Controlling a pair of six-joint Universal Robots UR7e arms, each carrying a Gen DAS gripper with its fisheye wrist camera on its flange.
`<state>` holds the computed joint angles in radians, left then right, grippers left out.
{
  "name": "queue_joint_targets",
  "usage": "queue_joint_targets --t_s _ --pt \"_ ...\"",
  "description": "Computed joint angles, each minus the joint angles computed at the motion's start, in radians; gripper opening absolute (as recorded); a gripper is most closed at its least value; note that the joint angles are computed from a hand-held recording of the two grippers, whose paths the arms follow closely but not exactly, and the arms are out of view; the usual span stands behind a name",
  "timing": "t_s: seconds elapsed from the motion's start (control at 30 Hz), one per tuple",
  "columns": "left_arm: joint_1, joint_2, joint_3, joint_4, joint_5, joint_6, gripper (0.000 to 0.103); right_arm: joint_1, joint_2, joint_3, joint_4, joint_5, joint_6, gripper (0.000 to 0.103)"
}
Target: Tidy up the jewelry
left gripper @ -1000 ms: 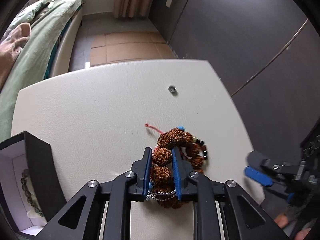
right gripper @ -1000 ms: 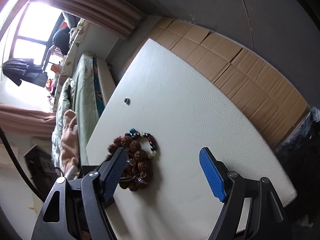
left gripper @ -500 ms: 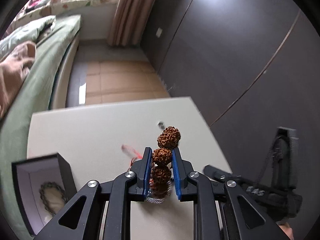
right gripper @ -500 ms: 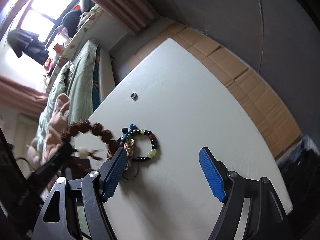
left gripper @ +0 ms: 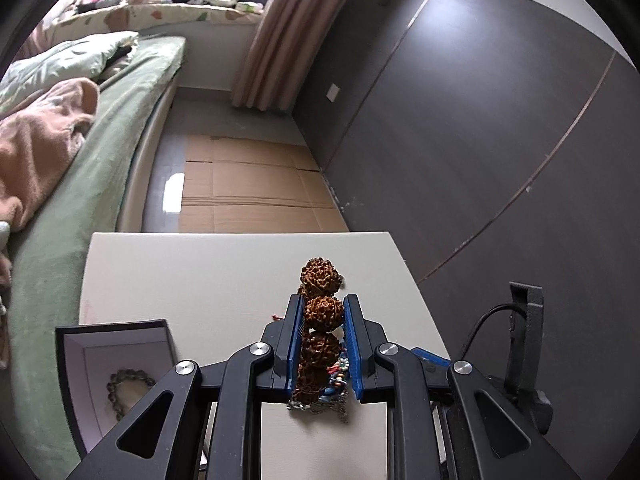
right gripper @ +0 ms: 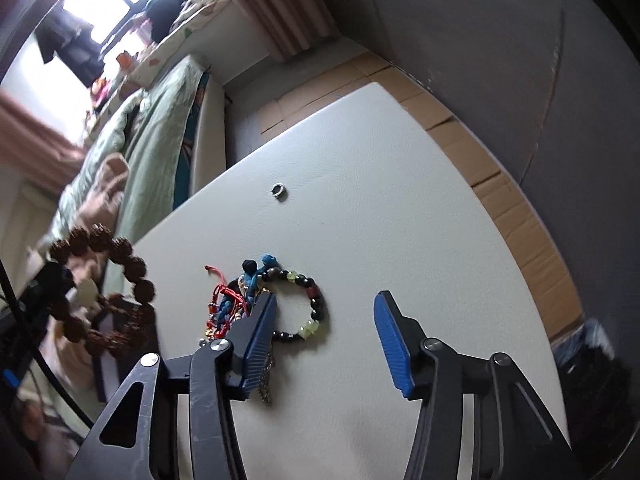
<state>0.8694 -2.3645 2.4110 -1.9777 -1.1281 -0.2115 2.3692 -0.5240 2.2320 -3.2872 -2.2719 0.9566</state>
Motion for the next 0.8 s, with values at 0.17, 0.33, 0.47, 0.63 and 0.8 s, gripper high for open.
queue_joint_targets --t_s 0.17,0.33,0.47,0.63,0.8 --pt "0.044 0.01 -0.01 -0.019 -0.007 -0.005 0.021 0.014 0.012 -0.079 0.196 -0.048 -0.017 0.046" --pt "0.087 0.024 -0.026 -0.041 -0.001 -0.006 0.021 0.021 0.027 -0.141 0.354 -0.08 0.001 0.046" --pt "0.117 0.035 -0.035 -0.056 -0.002 -0.003 0.021 0.038 0.042 -0.201 0.545 -0.129 0.051 0.045" --pt "0.14 0.036 -0.041 -0.064 -0.019 -0.01 0.021 0.061 0.051 -0.214 0.539 -0.126 -0.042 0.009" --pt "0.164 0.037 -0.045 -0.064 -0.045 -0.014 0.021 0.044 0.018 -0.121 0.316 -0.028 -0.087 0.009"
